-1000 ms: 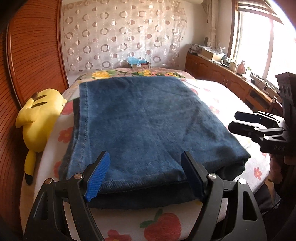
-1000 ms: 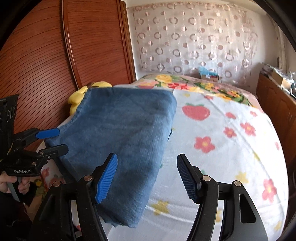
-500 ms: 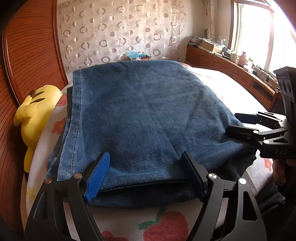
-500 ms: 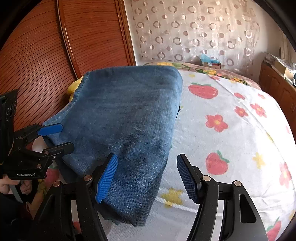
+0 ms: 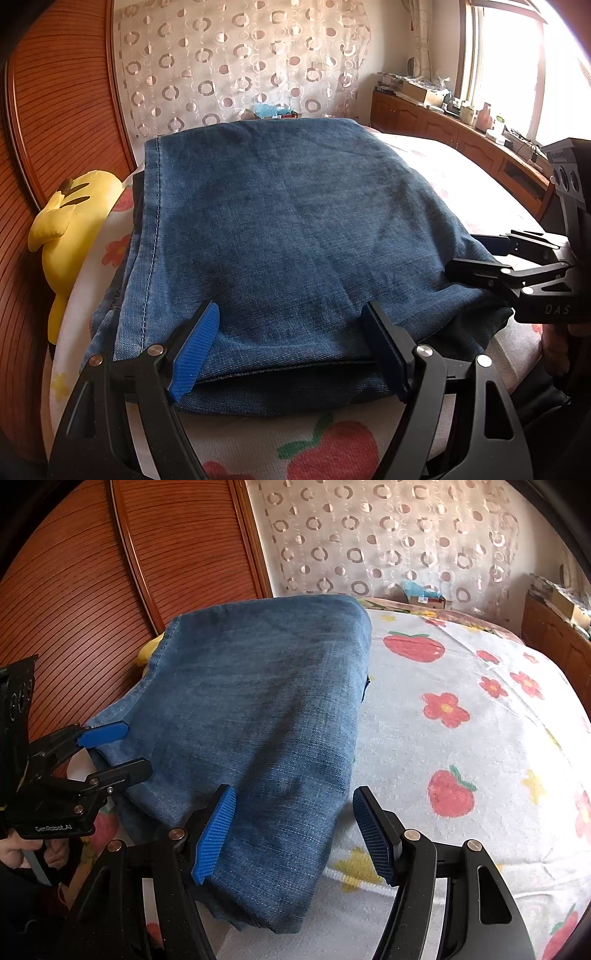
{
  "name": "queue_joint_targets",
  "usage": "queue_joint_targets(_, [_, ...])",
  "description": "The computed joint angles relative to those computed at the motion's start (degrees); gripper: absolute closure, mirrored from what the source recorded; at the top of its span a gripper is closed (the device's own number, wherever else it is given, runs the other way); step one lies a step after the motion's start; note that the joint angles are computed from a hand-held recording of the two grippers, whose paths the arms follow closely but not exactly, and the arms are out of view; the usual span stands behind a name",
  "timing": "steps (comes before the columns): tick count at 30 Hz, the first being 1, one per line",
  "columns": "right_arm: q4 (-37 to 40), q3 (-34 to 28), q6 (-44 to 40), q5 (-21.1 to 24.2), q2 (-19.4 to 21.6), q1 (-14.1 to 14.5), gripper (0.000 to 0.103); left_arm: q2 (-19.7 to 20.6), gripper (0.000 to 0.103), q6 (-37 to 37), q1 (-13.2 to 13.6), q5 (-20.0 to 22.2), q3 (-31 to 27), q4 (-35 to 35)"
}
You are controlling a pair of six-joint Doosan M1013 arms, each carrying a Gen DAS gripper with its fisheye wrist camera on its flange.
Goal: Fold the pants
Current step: 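Grasp the jeans edge with the right gripper and fold it over the stack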
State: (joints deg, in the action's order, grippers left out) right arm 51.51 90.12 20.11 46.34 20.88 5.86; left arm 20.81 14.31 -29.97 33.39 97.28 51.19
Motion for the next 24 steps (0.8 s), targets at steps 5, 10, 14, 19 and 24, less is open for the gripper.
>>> queue_joint_targets(5, [0.22,0.04,-0.07,0.94,0.03,0.41,0.047,0.04,0.023,-0.01,0.01,-0.06,-0.04,-0.01])
queue_joint_targets(10, [0.57,0.09,-0.75,0.83,-0.04,0.72,0.061,0.03,0.023,-0.05,0.04,-0.04,-0.01,0.17])
queue_joint_targets(14, [1.32,0.33,-1.65,0.38,-0.14,0.78,0.068,0.06,0.023,-0.1,0.08,-0.17,-0.07,0.21])
queue_joint_targets(19, [3.26,0.43,-3.02,1.02,-0.09,0.36,0.079,0.24,0.021,-0.18,-0.04,-0.18,-0.32,0.43])
queue_joint_targets(24, [6.32,1.0,-6.12,1.36,-0.69,0.1,0.086,0.34,0.021,-0.22,-0.05,-0.46,-0.47,0.22])
